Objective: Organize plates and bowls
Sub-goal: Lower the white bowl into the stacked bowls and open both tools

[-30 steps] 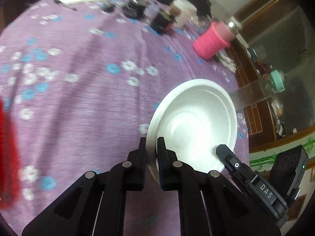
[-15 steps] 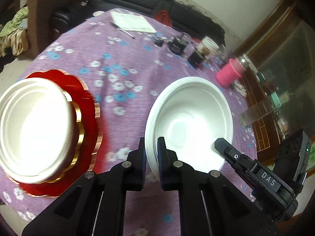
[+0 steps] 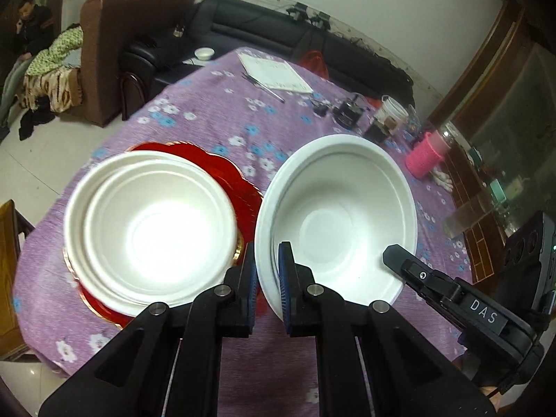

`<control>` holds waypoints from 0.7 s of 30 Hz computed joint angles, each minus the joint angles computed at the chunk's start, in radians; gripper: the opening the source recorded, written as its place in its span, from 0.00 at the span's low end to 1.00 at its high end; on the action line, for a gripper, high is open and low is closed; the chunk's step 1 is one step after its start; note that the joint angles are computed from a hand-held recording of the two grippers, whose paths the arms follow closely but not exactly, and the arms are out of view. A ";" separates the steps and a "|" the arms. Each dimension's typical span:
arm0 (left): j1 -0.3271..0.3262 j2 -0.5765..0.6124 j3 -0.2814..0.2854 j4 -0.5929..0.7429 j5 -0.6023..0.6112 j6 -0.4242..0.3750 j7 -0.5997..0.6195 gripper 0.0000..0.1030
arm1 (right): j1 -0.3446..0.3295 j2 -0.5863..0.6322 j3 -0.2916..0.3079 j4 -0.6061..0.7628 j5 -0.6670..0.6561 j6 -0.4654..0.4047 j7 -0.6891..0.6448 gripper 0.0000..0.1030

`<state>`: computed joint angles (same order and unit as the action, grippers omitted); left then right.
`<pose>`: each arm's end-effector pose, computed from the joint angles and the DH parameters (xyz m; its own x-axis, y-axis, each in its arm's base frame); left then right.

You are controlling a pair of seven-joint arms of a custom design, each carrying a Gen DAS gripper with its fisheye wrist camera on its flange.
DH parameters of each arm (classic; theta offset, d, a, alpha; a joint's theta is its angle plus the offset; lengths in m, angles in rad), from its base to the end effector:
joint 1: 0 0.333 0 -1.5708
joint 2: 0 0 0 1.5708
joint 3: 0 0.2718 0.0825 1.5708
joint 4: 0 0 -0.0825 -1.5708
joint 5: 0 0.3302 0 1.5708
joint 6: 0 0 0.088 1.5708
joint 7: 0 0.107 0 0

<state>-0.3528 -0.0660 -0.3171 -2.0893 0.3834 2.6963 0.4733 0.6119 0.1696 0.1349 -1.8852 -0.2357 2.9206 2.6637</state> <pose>0.4076 -0.3429 0.5064 0.0153 -0.9431 0.3321 -0.7944 -0.2132 -0.5688 0.4304 0.4114 0.5037 0.0541 -0.8161 -0.5754 -0.8074 0.3033 -0.5061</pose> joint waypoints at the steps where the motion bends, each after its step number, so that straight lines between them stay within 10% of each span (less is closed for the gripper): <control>1: 0.003 -0.013 0.001 -0.012 0.017 0.001 -0.012 0.09 | 0.002 0.008 0.002 0.013 0.000 -0.005 -0.002 0.06; 21: 0.073 -0.113 -0.003 -0.120 0.074 0.011 -0.050 0.09 | 0.074 0.154 -0.004 0.224 0.022 -0.077 -0.033 0.07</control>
